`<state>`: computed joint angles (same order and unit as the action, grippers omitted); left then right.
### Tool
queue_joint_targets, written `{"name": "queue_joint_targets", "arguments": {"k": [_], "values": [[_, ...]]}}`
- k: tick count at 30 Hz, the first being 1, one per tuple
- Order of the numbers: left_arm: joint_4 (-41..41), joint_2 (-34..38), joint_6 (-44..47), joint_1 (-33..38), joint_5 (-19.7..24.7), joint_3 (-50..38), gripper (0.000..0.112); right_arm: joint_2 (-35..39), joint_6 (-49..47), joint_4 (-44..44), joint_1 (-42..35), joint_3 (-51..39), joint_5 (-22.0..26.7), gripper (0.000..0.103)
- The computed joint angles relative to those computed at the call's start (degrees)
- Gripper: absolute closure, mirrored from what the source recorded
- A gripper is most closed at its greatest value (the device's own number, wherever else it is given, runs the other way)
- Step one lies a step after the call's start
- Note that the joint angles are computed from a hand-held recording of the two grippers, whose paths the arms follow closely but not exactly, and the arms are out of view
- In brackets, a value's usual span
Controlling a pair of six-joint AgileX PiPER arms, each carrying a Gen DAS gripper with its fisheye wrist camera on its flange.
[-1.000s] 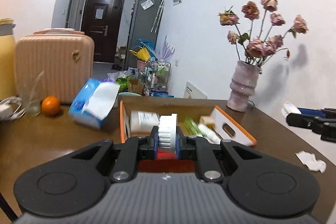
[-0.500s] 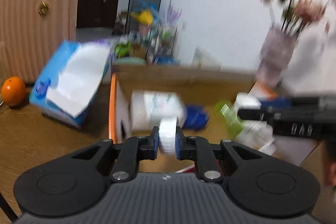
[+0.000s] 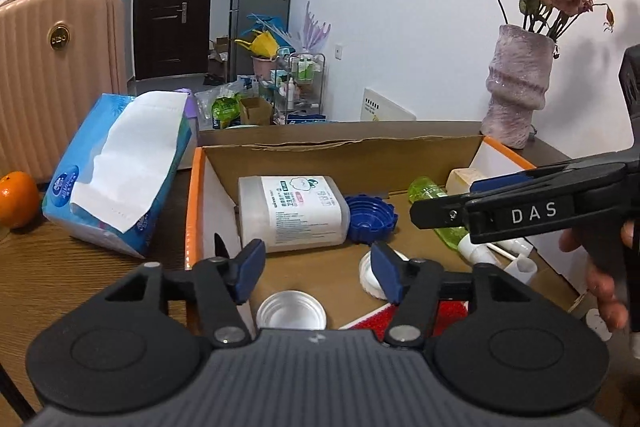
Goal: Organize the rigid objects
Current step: 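Open both grippers to drop the white caps into the box, then withdraw both grippers from the box back over the table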
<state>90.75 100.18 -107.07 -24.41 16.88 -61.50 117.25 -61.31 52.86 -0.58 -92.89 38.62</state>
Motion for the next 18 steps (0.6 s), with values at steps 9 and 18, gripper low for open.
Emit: {"name": "queue_joint_targets", "arguments": {"k": [9,18], "values": [[-0.3,-0.6,0.5,0.0,-0.8,0.2,0.038,0.0,-1.1,1.3,-0.3,-0.1,0.2,0.022],[-9.4,-16.7,6.7,-3.2,10.3,6.5,0.012,-13.0,-7.3,6.5,-4.7,9.8,1.5,0.016]]}}
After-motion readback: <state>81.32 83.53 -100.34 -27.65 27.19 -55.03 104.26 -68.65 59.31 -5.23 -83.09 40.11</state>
